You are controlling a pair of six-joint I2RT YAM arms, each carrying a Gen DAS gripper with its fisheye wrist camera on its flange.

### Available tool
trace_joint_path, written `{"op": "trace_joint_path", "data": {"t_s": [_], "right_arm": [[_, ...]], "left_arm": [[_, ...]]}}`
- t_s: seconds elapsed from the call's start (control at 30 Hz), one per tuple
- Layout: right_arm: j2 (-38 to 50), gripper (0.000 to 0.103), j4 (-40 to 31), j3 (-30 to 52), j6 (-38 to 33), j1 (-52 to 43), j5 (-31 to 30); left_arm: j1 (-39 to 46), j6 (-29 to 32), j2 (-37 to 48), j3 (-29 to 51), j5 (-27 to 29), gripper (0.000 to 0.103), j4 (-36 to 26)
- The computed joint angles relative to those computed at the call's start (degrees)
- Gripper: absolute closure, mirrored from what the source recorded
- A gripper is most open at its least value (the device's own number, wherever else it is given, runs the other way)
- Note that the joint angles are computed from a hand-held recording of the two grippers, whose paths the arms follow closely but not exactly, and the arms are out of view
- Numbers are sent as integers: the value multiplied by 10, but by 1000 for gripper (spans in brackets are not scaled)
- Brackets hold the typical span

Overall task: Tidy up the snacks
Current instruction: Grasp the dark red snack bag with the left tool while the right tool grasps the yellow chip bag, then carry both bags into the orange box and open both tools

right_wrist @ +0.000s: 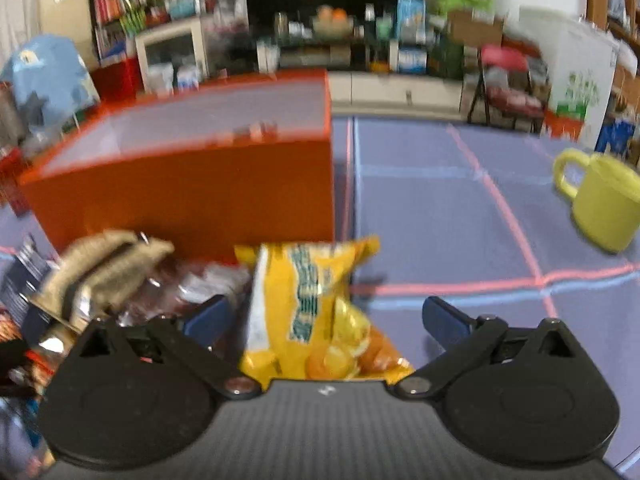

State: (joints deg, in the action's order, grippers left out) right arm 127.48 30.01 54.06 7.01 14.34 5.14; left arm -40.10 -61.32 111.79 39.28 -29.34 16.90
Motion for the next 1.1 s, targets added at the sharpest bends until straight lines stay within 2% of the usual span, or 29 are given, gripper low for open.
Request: {"op": "trace_joint_path", "data": {"t_s": [0.07,0.13,0.2,0.27,0.33,0.47,0.63,0.83,1.1], "right_arm": [[13,7,-42,28,8,-8,-16],[11,29,-57,34,20,-19,-32],[6,44,-57,33,13,-20,-34],[1,54,-54,29,17,-26,-48],[-10,60,-58,24,15,-28,-58],[-40,64,-42,-4,8,-20,-61],[-39,65,-52,-5,-5,-19,-76],[-49,65,-45,-21,-4,-18,-94],[-40,65,-38,-18,-11,-26,-106]], "left_arm": [[7,11,-6,-14,14,90,20],[13,17,-10,-25,21,90,31],[16,19,-12,-29,22,90,35],[16,24,-19,-32,24,95,32],[12,32,-29,-36,16,101,27],[-5,61,-51,-46,-13,103,18],[-5,64,-53,-45,-5,103,17],[-20,88,-62,-47,-32,103,23],[-17,91,-55,-44,-19,103,22]]}}
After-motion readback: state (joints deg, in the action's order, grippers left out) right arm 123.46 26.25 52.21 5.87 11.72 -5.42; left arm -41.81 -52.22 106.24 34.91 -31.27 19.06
